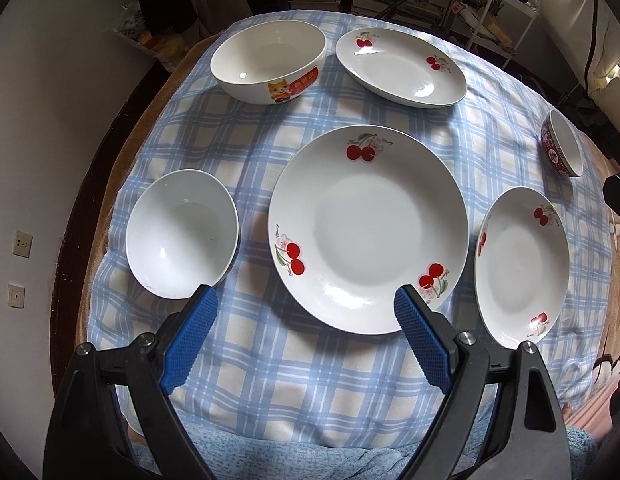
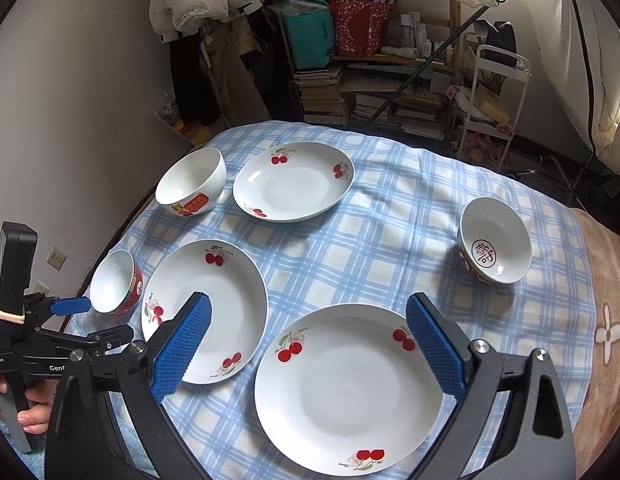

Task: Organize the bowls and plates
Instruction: 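Move both grippers toward the cherry plates beside the white bowl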

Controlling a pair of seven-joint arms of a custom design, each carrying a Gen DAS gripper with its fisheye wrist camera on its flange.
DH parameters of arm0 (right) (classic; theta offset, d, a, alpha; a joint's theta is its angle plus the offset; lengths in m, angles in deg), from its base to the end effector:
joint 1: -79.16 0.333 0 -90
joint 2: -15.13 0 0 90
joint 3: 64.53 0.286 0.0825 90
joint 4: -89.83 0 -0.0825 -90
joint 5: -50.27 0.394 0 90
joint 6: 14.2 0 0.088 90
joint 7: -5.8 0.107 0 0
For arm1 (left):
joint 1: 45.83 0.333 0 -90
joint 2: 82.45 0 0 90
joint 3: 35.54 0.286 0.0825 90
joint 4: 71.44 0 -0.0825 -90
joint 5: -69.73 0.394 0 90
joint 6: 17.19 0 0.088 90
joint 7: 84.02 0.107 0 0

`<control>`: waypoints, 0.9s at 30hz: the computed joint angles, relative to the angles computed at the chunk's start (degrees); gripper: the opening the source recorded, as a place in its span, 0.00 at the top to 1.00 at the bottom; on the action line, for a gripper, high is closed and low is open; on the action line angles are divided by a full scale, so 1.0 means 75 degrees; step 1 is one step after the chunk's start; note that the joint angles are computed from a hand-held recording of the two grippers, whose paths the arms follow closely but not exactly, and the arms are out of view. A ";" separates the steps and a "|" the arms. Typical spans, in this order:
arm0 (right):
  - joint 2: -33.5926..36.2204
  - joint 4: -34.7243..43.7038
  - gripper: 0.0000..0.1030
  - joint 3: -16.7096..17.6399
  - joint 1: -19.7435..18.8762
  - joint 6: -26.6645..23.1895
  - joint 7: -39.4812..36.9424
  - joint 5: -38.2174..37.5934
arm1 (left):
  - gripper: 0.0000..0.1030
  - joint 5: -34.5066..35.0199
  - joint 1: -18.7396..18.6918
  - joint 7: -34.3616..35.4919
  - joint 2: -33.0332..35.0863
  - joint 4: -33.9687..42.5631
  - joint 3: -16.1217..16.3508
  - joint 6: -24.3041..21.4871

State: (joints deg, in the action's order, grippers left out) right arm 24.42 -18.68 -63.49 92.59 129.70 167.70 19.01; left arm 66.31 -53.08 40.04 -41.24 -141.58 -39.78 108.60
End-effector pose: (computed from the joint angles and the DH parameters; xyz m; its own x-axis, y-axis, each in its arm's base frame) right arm 0.6189 0.1636 0.4328 -0.5377 -0.8239 -0.1789 -0.6472 0.5394 -0.5388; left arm 0.7466 -0.1391 0.3467 -0.6694 -0.7410 -0.0525 -0.7065 0.6569 -0.2635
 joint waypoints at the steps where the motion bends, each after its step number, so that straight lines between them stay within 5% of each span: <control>1: 0.0073 0.0083 0.01 -0.0006 -0.0004 -0.0038 -0.0050 -0.0012 | 0.14 0.0046 -0.0027 -0.0054 0.0059 0.0076 0.0037 0.0017; 8: 0.0431 0.0461 0.01 -0.0050 -0.0026 -0.0089 -0.0295 0.0031 | 0.14 0.0039 -0.0006 -0.0207 0.0460 0.0616 0.0069 -0.0008; 15: 0.0737 0.0679 0.01 -0.0052 -0.0086 0.0035 -0.0741 0.0256 | 0.14 0.0015 0.0024 -0.0105 0.0319 0.0158 0.0068 0.0581; 21: 0.1209 0.1089 0.01 -0.0004 -0.0163 0.0052 -0.1373 0.0714 | 0.14 -0.0029 0.0042 -0.0334 0.1004 0.1076 0.0097 0.0113; 27: 0.1951 0.1888 0.02 0.0120 -0.0282 -0.0179 -0.2203 0.1420 | 0.14 -0.0032 0.0077 -0.0691 0.2193 0.2908 0.0048 -0.1032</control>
State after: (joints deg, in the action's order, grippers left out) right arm 39.05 -4.52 -62.59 90.47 128.36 151.18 29.66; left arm 66.07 -52.50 34.86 -24.80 -119.77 -39.42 100.87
